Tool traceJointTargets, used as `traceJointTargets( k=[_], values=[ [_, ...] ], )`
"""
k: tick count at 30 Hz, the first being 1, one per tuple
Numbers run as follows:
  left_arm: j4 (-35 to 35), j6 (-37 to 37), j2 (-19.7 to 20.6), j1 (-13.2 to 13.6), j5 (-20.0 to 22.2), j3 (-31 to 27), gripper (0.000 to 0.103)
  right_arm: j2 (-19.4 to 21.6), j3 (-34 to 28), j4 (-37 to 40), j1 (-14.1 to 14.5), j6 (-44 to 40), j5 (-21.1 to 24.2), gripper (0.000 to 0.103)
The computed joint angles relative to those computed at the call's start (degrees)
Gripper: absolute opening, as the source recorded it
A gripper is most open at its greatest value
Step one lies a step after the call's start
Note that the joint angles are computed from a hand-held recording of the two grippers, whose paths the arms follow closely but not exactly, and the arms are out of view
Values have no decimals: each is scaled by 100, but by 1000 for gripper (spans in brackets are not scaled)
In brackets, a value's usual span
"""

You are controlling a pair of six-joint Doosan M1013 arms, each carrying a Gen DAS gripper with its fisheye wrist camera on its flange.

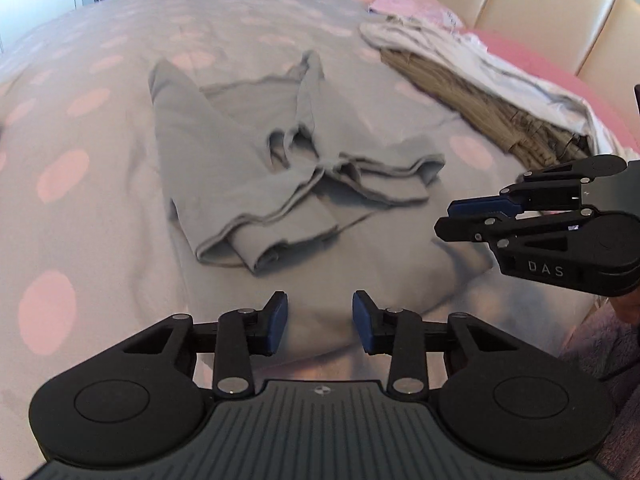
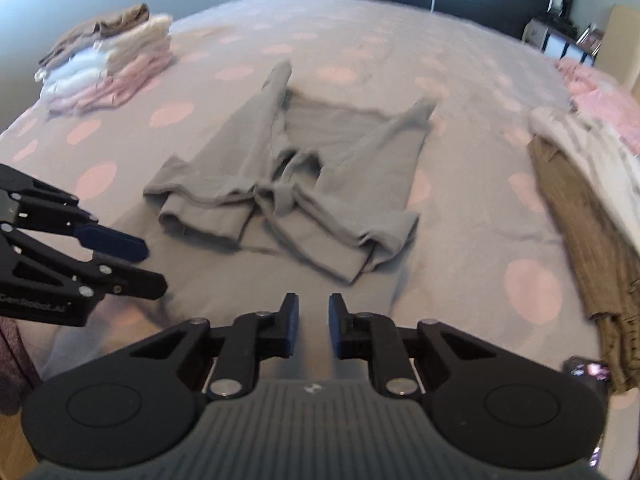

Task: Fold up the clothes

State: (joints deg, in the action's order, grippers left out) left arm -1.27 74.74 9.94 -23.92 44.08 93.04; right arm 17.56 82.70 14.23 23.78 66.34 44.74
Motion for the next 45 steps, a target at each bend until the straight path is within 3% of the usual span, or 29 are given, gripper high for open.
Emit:
traceJointTargets(
  k=[3,12,20,24,28,33,38,43,45],
  values=[
    [-143,38,87,72,-85,-8,34,136,-73,-65,19,162,164,18],
    [42,-7,255,207,-809,-16,34,413,-351,24,21,154,-186,17],
    [803,-1035,280,326,-1500,-115,44,568,-670,177,-49,527,-671,20],
    [1014,-1342,254,377,-1482,-158,46,545,-682,284,-82,449,-713,21],
    [1157,-1342,153,387,-1418,-47,47,438,-524,494,-131,188,-671,32],
    [740,-992,-78,439,-1335,256,49,237,-225,789,-251,-94,-604,45],
    [-137,-325,-342,565,-1187,619,53,36,113,983,-454,54,-421,45],
    [-1163,746,-564,672,-1012,877,53,-82,305,1530,-690,-126,116,46],
    [-1252,975,-580,662,-941,916,52,-97,364,1717,-730,-249,213,46]
  ],
)
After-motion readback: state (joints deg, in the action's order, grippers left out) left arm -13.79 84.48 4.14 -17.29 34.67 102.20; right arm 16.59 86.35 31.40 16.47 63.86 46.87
